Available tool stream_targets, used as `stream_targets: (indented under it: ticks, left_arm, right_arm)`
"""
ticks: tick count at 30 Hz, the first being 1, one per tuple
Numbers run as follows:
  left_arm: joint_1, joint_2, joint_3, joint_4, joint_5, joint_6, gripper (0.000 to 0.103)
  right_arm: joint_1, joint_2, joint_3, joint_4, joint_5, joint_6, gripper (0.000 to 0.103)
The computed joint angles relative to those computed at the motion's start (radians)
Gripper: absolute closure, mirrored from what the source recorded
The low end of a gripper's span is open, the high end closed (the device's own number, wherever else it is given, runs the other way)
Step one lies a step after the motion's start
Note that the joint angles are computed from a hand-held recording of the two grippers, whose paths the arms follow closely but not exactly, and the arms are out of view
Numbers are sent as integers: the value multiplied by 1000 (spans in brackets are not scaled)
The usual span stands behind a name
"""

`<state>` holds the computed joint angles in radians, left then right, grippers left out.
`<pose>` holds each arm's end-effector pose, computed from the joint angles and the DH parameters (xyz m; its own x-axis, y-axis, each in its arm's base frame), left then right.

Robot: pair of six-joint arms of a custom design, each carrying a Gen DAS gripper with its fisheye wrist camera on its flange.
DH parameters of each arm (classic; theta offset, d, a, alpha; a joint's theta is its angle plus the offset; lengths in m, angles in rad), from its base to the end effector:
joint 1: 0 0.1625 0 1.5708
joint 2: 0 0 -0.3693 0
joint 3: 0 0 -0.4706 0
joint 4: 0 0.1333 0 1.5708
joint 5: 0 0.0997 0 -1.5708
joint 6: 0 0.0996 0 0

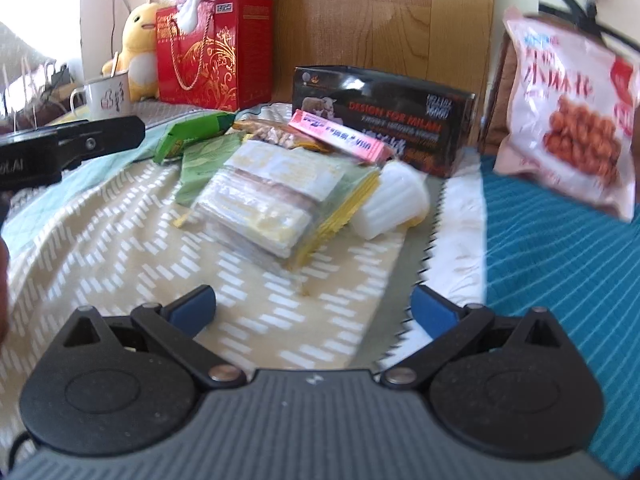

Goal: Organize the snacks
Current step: 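Grasp the pink UHA candy stick with the left gripper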

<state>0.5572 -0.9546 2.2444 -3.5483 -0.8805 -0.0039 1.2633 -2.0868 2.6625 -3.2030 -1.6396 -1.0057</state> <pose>-0.2946 -0.4154 0.0157 -0.7534 0.4391 -0.4896 0.6529 0.4103 -0.6367 0.0152 -0.3700 0.2654 -0.6252 -0.2037 0.7534 -0.7080 0.5543 -0.4377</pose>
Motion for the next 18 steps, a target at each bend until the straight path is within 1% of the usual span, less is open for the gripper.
stream_targets:
  ticks: [1, 2, 3, 4, 5, 6, 7, 8, 9, 10, 11, 12, 13, 14, 16, 17, 18]
  left_arm:
    - [19, -32, -3, 68, -64, -33, 7]
    - [39, -55, -12, 133, -124, -65, 10]
    - [59, -65, -28, 190, -179, -96, 15]
    - [79, -69, -47, 246, -230, -123, 20]
    - [97, -68, -71, 309, -273, -145, 31]
    - [114, -64, -94, 373, -309, -167, 42]
    - [132, -57, -118, 432, -347, -190, 46]
    - [148, -46, -137, 472, -387, -208, 51]
    - [158, -31, -150, 483, -411, -217, 51]
    - [157, -19, -154, 476, -403, -215, 52]
    - [155, -13, -157, 477, -402, -209, 54]
    - [153, -17, -157, 484, -410, -211, 55]
    - [147, -28, -152, 491, -418, -219, 55]
    - [138, -42, -142, 485, -416, -215, 55]
    - [120, -63, -135, 469, -414, -193, 55]
    - [117, -67, -145, 469, -422, -187, 55]
    - [117, -63, -164, 469, -429, -181, 55]
  right_arm:
    - [-2, -17, 2, 14, 11, -42, 11]
    - [0, -32, -1, 43, 15, -76, 14]
    - [6, -38, -9, 75, 13, -96, 21]
    - [13, -36, -22, 109, 8, -106, 30]
    - [22, -27, -36, 136, -1, -109, 35]
    - [31, -12, -51, 157, -12, -105, 42]
    - [36, 2, -66, 179, -15, -99, 48]
    - [39, 13, -82, 207, -8, -93, 51]
    - [40, 23, -95, 234, 1, -91, 55]
    - [41, 32, -105, 256, 6, -90, 58]
    - [39, 40, -110, 256, 16, -91, 58]
    - [39, 41, -116, 273, 20, -86, 65]
    - [43, 35, -117, 281, 13, -73, 77]
    - [44, 15, -115, 296, 20, -59, 77]
    - [32, -72, -103, 369, 83, -47, 78]
    - [30, -109, -100, 392, 116, -49, 78]
    - [33, -128, -102, 391, 143, -52, 78]
